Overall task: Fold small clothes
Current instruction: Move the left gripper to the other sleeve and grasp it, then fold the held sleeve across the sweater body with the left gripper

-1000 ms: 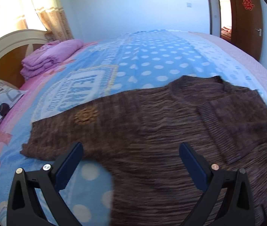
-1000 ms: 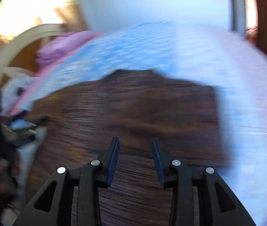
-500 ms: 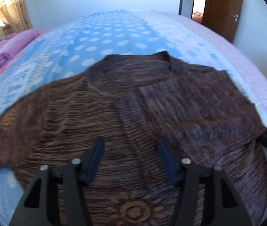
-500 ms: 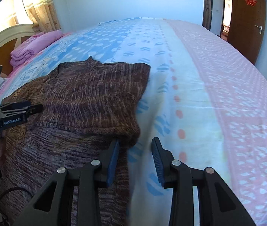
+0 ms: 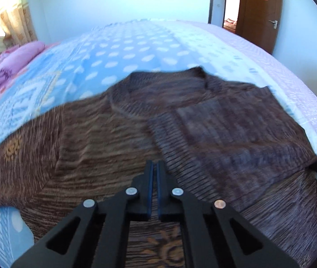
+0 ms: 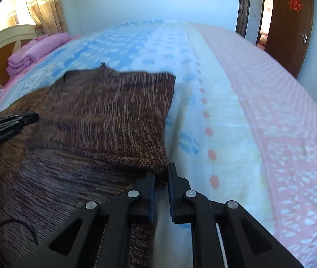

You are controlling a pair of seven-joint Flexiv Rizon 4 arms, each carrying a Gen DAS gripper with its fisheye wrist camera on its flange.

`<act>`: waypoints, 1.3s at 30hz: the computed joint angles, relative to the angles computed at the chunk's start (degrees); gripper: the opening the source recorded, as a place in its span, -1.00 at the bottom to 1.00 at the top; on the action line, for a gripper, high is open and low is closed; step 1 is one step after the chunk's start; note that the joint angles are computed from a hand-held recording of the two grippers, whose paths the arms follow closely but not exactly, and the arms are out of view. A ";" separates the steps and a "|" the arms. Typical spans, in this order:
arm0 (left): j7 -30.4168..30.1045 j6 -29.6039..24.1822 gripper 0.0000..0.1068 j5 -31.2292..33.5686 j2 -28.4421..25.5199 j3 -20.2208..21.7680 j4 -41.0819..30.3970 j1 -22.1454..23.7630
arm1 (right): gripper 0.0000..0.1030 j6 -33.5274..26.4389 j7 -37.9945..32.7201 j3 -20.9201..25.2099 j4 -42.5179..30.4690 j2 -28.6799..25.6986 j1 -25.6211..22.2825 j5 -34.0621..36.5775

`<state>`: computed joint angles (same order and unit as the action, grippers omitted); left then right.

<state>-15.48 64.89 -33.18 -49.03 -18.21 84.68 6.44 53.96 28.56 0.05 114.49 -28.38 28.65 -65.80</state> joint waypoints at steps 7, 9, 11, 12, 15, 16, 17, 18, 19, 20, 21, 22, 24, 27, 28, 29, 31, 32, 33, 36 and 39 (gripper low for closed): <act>4.40 -2.88 -0.10 -3.82 3.12 -2.34 4.40 2.34 | -0.21 -7.03 1.29 0.36 0.21 2.61 1.94 0.01; 9.35 4.47 0.06 -6.06 3.80 -4.94 8.01 2.71 | -0.15 -11.85 1.87 0.84 -0.19 3.53 2.83 -0.42; 11.14 10.31 0.06 -5.30 3.18 -5.17 9.11 1.58 | -0.15 -12.01 4.09 0.90 -0.34 4.13 2.18 -3.32; 10.65 11.17 0.06 -4.83 3.09 -5.29 9.44 1.55 | -0.15 -10.32 4.69 0.85 -0.62 4.03 1.23 -5.10; 9.76 12.34 0.09 -3.83 2.85 -6.75 9.99 2.70 | -0.15 -5.31 5.14 0.13 -2.80 2.21 -0.96 -10.76; 10.00 13.27 0.16 -3.62 2.70 -7.69 10.41 3.38 | -0.15 -2.50 5.37 -0.24 -3.62 1.09 -1.93 -12.72; 10.94 15.20 0.21 -3.53 1.95 -9.42 10.73 4.46 | -0.15 1.10 5.88 -0.57 -4.56 -0.41 -3.10 -14.32; 11.47 16.66 0.30 -3.20 1.50 -11.04 11.25 5.62 | -0.15 4.61 6.78 -0.86 -5.13 -1.73 -4.25 -15.25; 10.79 16.26 0.35 -2.74 1.32 -11.28 11.08 6.06 | -0.15 9.14 6.86 -0.60 -5.70 -3.76 -5.95 -14.21; 8.35 12.75 0.37 -2.24 1.22 -9.65 9.43 5.50 | -0.18 9.93 4.72 -0.17 -5.98 -5.07 -6.15 -10.56; 6.62 10.50 0.44 -1.86 1.13 -8.30 8.26 4.89 | -0.18 9.04 4.91 -1.08 -5.73 -5.27 -5.07 -10.43; 5.03 8.31 0.47 -1.54 0.90 -6.89 6.88 4.20 | -0.19 7.72 4.63 -2.00 -5.48 -4.77 -3.64 -10.37; 2.73 4.94 0.47 -1.32 0.75 -4.64 4.83 3.43 | -0.19 2.10 -2.04 -0.46 -7.01 -4.59 -2.26 -2.50; 2.01 2.50 0.46 -0.94 0.94 -2.38 3.34 3.43 | -0.17 0.01 -3.12 -2.52 -9.21 -3.85 0.42 -4.17; 2.19 2.48 0.47 -1.34 0.90 -2.27 3.13 3.84 | -0.16 -0.41 -4.83 -2.77 -11.10 -4.47 0.89 -4.50; 2.48 2.99 0.47 -1.71 0.71 -2.04 2.76 4.36 | -0.16 -0.36 -5.92 -2.92 -12.40 -5.09 1.07 -4.45; 2.18 3.52 0.47 -1.76 0.09 -1.00 1.49 4.72 | -0.16 1.62 -9.58 -3.06 -17.08 -8.21 1.04 -3.19; 2.29 3.57 0.47 -2.03 -0.52 -0.86 0.44 5.49 | -0.16 2.50 -11.31 -3.38 -18.96 -9.66 1.30 -2.47; 1.81 3.89 0.47 -1.87 -1.04 -0.09 -0.54 5.61 | -0.16 3.13 -13.98 -3.57 -21.42 -11.57 1.51 -1.06; 0.46 3.13 0.47 -1.75 -2.62 1.09 -3.93 7.10 | -0.16 2.82 -27.42 0.12 -29.45 -18.64 0.58 10.41; -1.20 3.25 0.50 -1.65 -5.06 2.22 -8.98 8.50 | -0.14 -3.83 -31.74 -1.52 -33.16 -20.27 3.88 13.07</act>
<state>-16.68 68.14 -34.84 -54.09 -15.99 75.70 14.93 50.13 -3.18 -1.47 81.33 -48.66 32.54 -52.73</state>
